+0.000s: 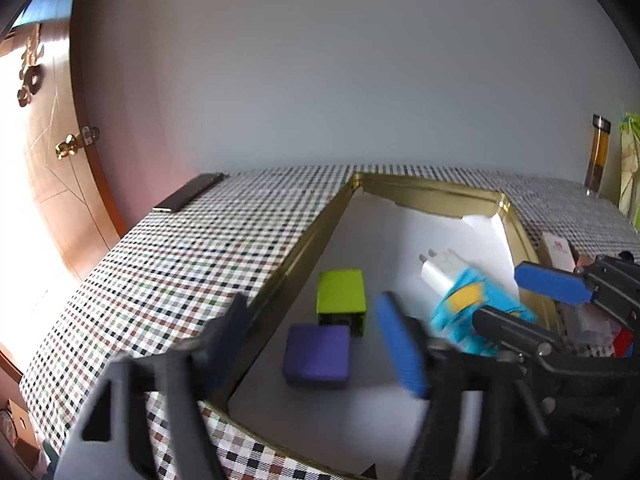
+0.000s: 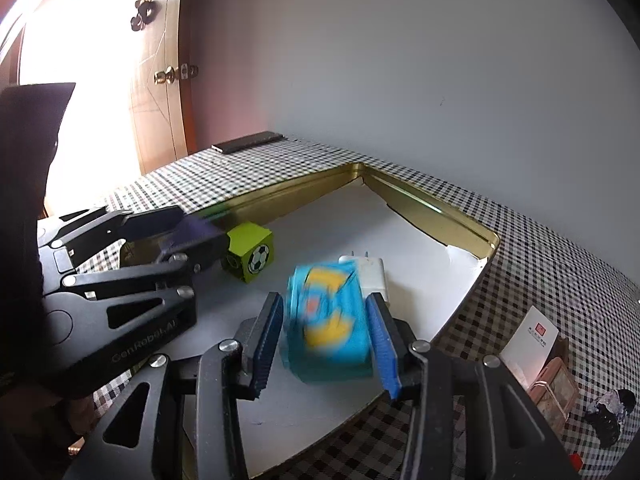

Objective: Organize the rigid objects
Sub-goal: 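Lower the purple and blue blocks into the tray and open both tools, then withdraw both tools from the tray toward the remaining table objects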

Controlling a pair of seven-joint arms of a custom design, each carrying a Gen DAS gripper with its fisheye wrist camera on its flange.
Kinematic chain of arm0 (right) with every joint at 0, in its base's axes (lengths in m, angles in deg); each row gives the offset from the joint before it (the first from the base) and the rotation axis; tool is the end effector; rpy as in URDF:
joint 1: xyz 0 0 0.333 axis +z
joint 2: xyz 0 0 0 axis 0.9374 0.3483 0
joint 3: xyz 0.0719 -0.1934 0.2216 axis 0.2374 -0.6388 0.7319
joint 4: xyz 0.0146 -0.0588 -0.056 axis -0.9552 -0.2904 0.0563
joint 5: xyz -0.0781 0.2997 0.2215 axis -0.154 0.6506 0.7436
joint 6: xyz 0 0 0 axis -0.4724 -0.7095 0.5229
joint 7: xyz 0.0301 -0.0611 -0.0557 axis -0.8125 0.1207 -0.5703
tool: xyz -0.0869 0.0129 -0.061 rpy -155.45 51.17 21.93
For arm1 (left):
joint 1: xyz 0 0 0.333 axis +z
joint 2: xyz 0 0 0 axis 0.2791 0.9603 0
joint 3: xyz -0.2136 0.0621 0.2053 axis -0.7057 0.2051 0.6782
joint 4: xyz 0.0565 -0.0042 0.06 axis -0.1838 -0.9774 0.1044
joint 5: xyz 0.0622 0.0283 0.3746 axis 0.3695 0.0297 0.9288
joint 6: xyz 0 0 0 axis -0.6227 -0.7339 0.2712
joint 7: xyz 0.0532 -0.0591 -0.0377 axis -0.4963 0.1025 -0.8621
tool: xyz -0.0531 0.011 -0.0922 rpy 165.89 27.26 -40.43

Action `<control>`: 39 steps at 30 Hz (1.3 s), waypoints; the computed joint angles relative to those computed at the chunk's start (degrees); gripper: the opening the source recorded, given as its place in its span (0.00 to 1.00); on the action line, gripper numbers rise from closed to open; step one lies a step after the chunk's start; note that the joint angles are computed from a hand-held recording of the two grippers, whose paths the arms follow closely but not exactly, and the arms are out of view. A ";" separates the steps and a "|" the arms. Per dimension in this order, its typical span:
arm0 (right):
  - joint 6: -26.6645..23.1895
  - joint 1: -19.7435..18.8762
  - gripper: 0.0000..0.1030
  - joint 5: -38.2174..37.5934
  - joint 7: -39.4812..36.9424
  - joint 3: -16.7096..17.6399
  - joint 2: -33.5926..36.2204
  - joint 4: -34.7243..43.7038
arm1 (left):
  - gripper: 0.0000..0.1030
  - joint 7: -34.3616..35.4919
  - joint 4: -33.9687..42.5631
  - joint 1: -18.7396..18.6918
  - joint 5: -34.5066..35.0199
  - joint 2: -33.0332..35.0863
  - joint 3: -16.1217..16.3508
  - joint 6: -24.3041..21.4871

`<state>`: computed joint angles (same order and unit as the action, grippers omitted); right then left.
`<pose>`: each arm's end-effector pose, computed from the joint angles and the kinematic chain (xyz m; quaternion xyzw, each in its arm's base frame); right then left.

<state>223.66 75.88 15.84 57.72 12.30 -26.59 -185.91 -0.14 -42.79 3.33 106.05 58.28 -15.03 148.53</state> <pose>0.6427 0.1374 0.4445 -0.8568 0.2490 -0.1599 0.4224 0.5822 -0.1975 0.4152 -0.7426 0.4709 -0.2166 0.4241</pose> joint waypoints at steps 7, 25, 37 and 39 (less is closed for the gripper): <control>0.79 -0.54 0.53 2.52 -0.02 -0.38 -0.97 -0.98 | 0.92 -2.43 -0.10 -0.89 1.53 -0.21 -0.34 -2.12; 5.10 -3.42 0.69 5.15 1.13 -2.76 -3.35 -4.68 | 1.00 -6.38 2.14 -3.30 3.49 1.16 -0.90 -2.35; 10.41 -6.91 0.74 -6.99 20.35 -6.19 2.15 -0.79 | 1.00 1.30 12.16 -7.17 2.64 8.64 -0.27 2.03; 9.56 -8.12 0.75 -8.18 22.46 -5.55 2.76 0.06 | 1.00 2.69 13.96 -7.82 1.84 10.02 0.35 2.76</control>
